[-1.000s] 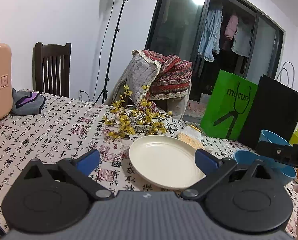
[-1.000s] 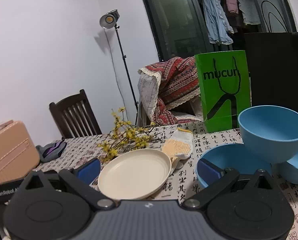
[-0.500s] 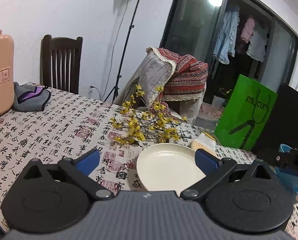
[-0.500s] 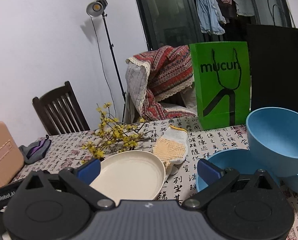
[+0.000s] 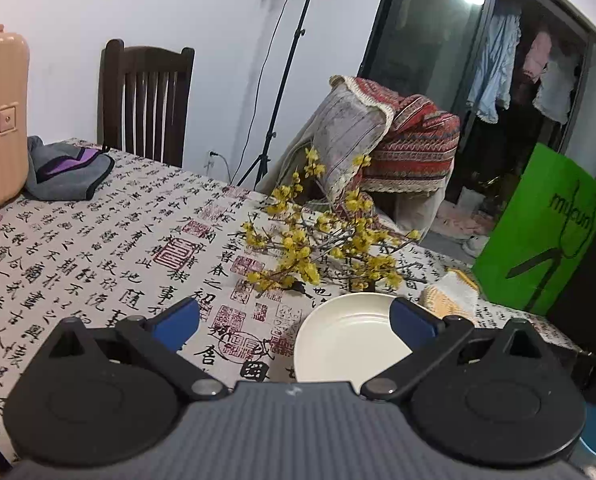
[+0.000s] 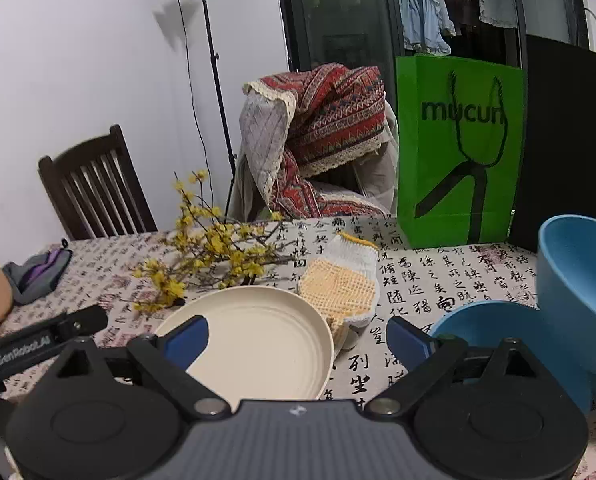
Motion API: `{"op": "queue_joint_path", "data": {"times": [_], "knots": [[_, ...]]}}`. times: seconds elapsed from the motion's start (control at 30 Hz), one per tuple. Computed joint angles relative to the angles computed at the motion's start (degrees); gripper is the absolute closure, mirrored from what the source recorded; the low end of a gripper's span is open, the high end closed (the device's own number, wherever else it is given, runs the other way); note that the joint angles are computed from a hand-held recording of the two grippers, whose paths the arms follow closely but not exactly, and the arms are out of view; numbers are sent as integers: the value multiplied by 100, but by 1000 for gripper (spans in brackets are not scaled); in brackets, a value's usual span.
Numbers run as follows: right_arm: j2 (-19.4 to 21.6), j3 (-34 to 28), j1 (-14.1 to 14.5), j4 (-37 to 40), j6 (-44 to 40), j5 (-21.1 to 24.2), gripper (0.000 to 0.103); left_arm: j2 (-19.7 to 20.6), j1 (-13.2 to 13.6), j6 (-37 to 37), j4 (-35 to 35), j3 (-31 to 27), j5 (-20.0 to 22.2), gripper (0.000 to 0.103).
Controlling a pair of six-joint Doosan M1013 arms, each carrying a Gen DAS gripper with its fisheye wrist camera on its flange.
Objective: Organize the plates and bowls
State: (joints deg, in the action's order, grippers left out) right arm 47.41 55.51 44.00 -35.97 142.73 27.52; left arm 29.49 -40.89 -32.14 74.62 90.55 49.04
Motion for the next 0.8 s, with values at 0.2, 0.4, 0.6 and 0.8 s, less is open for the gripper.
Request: {"op": "queue_joint_path", "data": {"times": [0.2,0.4,0.6,0.8], "knots": [[307,-352,22,171,-244,274,16,196,48,-129,-44,-42,-127,0],[522,-575,-2,476,-507,411,26,329,125,-198,-82,-22,-381,3],[652,-676,-27,559,-496,466,37,313,146,-479,185,73,-571,7],[687,-718,-56,730,-440,516,41,330,164,-395,160,67,-757,21]]}}
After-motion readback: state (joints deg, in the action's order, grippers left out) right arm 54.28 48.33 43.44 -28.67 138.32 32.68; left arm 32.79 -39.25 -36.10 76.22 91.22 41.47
